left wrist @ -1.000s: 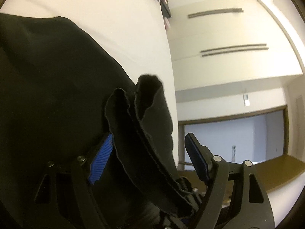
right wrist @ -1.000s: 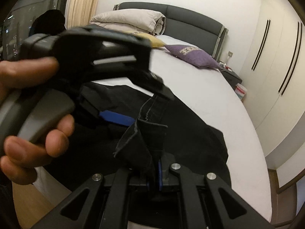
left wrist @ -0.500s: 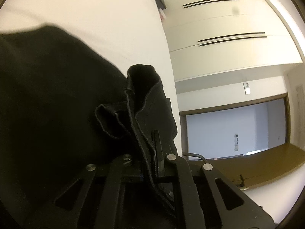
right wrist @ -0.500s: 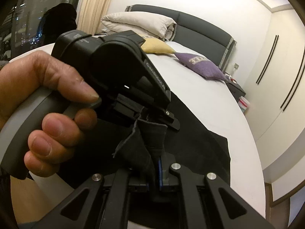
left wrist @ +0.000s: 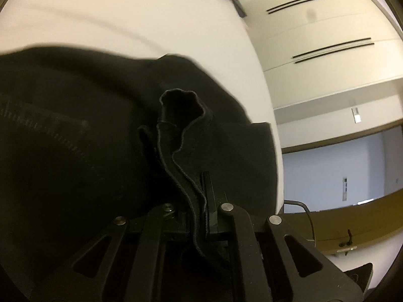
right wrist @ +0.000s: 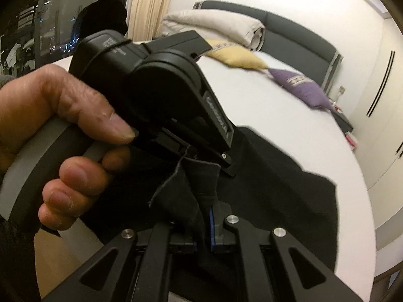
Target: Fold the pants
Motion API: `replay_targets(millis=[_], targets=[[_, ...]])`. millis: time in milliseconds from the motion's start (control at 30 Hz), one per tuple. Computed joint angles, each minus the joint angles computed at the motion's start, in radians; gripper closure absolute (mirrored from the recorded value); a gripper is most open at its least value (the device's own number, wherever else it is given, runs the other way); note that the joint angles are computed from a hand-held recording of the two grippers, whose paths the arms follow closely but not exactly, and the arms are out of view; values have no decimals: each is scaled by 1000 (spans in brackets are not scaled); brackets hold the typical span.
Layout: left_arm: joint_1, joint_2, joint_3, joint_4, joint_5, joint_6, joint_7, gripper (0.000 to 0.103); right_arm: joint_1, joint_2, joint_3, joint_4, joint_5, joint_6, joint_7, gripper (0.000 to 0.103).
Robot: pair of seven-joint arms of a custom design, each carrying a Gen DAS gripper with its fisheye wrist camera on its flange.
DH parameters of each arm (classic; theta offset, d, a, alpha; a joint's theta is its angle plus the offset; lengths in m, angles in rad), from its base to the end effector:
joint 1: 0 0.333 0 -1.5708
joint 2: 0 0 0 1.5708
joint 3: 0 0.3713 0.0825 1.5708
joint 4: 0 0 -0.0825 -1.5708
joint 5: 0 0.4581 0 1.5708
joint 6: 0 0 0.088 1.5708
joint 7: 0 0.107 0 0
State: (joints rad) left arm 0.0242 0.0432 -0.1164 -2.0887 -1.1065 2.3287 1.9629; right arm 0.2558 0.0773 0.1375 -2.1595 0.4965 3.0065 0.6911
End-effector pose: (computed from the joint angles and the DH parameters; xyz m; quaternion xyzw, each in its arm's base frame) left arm 0.6384 -0.0738 0.4471 0.7129 -0.5574 0.3852 0.1810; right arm 0.6182 0.2172 0.4562 -0.8557 0.3461 -0.2456 0.2960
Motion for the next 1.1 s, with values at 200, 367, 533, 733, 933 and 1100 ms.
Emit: replay_targets(millis=[200,367,533,733,933,1100], targets=[[-18,0,-12,19,76,36,-16,97,10,-21,-12,-22,-36,-5,49,95],[-40,-14,-19,2,90,73,-43,97,20,-4,-21,9,-63,-27,78,95],[-45,50,-33,31,71,89,-50,94,15,27,-28,47,-118,-117,117,89],[-56,2,-35,6,242,115,-155,83,-72,-23,-33,95,215,-451,-95,53],[-62,-78,-19,-26,640,160,-412,82,-147,-57,-150,170,441,-745,-128,50],[-124,-93,-27,-9,458,260,-278,82,-242,137,-165,417,549,-870,56,50]])
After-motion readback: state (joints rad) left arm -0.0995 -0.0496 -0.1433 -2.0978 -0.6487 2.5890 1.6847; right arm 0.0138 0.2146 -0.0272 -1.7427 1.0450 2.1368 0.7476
